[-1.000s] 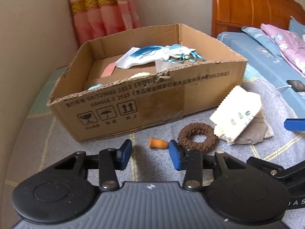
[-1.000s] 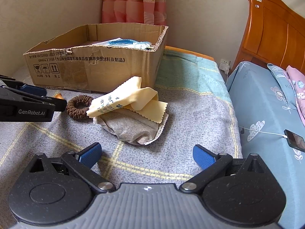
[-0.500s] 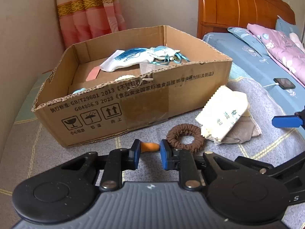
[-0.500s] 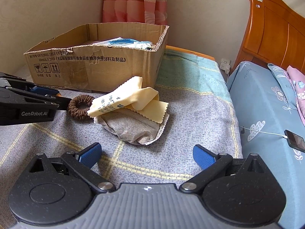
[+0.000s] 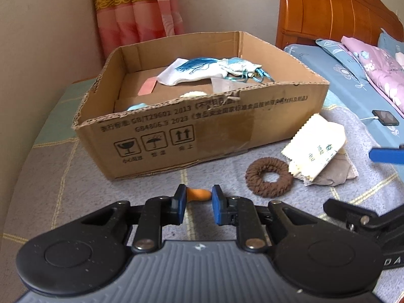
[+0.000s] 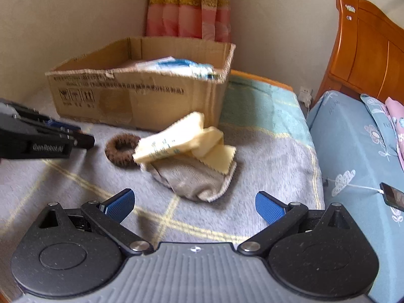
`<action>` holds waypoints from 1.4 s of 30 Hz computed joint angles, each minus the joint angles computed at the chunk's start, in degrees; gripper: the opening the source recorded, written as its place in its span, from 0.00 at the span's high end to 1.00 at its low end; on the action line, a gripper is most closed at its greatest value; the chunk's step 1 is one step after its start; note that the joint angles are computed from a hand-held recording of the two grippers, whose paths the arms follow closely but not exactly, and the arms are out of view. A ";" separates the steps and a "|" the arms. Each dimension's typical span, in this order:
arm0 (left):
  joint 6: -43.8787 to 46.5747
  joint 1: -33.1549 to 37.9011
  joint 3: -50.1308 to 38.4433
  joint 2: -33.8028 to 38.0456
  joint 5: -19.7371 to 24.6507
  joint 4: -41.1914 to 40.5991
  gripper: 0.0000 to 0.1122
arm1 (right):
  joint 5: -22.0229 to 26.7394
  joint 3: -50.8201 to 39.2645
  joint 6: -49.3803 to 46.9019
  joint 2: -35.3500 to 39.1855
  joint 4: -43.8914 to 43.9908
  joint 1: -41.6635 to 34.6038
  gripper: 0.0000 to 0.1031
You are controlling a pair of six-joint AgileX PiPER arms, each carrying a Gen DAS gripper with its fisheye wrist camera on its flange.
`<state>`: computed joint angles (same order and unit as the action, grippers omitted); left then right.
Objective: Organize soft objects
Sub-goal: 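Close the right tool on the yellow printed cloth, then release the earplug into the box with the left tool while the right carries the yellow cloth in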
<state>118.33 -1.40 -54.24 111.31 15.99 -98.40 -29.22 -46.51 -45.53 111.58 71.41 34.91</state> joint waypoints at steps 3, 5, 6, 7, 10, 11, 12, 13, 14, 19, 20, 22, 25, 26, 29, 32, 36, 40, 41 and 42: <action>-0.16 0.45 0.24 0.00 0.38 0.27 0.83 | -0.35 -0.74 0.27 -0.03 -2.42 -0.02 0.00; -0.10 0.64 0.33 -0.05 0.71 0.26 0.82 | -0.21 -1.84 0.09 0.57 -4.25 -0.54 0.00; -0.14 0.74 0.33 -0.02 0.88 0.34 0.82 | 0.00 -2.39 0.50 0.91 -5.39 -0.97 0.00; -0.27 0.84 0.37 -0.06 1.04 0.53 0.82 | 0.29 -2.93 1.39 1.22 -6.73 -1.55 0.00; -1.10 1.09 0.16 0.06 1.44 1.49 0.82 | 2.74 -4.32 7.57 1.99 -13.26 -4.22 0.00; -1.31 1.26 0.19 0.04 1.65 1.77 0.82 | 3.27 -4.91 8.71 2.40 -14.27 -4.91 0.02; -1.83 1.47 0.23 -0.02 1.93 2.32 0.82 | 4.09 -5.51 9.05 2.69 -15.01 -5.63 0.04; -2.34 1.55 0.15 -0.01 2.09 2.80 0.82 | 4.66 -6.17 8.52 3.14 -14.99 -6.16 0.05; -2.38 1.62 0.09 0.06 2.25 2.85 0.82 | 4.84 -6.76 7.54 3.59 -14.37 -6.48 0.09; -2.80 2.08 -0.12 0.27 3.03 3.55 0.82 | 8.46 -8.09 9.34 4.06 -16.99 -8.93 0.19; -3.07 2.20 -0.18 0.33 3.24 3.81 0.82 | 8.69 -8.14 10.89 4.15 -18.51 -9.24 0.22; -3.67 2.40 -0.27 0.33 3.50 4.49 0.82 | 9.45 -8.13 12.58 4.03 -20.25 -9.90 0.28; -4.13 2.53 -0.38 0.35 3.69 5.21 0.82 | 9.91 -8.08 13.60 3.79 -21.59 -10.23 0.40; -4.59 2.63 -0.46 0.37 3.85 5.72 0.82 | 10.18 -7.97 14.00 3.53 -22.12 -10.28 0.45; -5.73 2.96 -0.80 0.53 4.31 7.11 0.82 | 9.44 -7.63 10.33 2.68 -19.25 -9.46 0.60; -6.41 3.09 -1.06 0.56 4.48 8.26 0.82 | 8.94 -7.54 5.06 1.69 -14.13 -8.91 0.72; -11.18 3.93 -2.04 0.29 6.36 14.17 0.82 | 8.57 -5.96 4.99 -0.67 -14.17 -8.97 0.73; -15.97 5.39 -2.85 -1.04 9.07 21.41 0.82 | 8.87 -4.05 1.81 -3.65 -12.37 -8.82 0.75; -17.87 5.94 -3.25 -1.33 10.25 23.89 0.82 | 9.27 -3.54 0.86 -4.56 -11.87 -8.88 0.75; -19.10 6.51 -3.52 -1.69 11.40 25.78 0.82 | 9.66 -3.04 0.11 -5.48 -11.63 -9.01 0.75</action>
<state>99.23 5.10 -57.75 109.62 27.39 -72.62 -19.56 -49.55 -45.41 106.10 59.77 25.91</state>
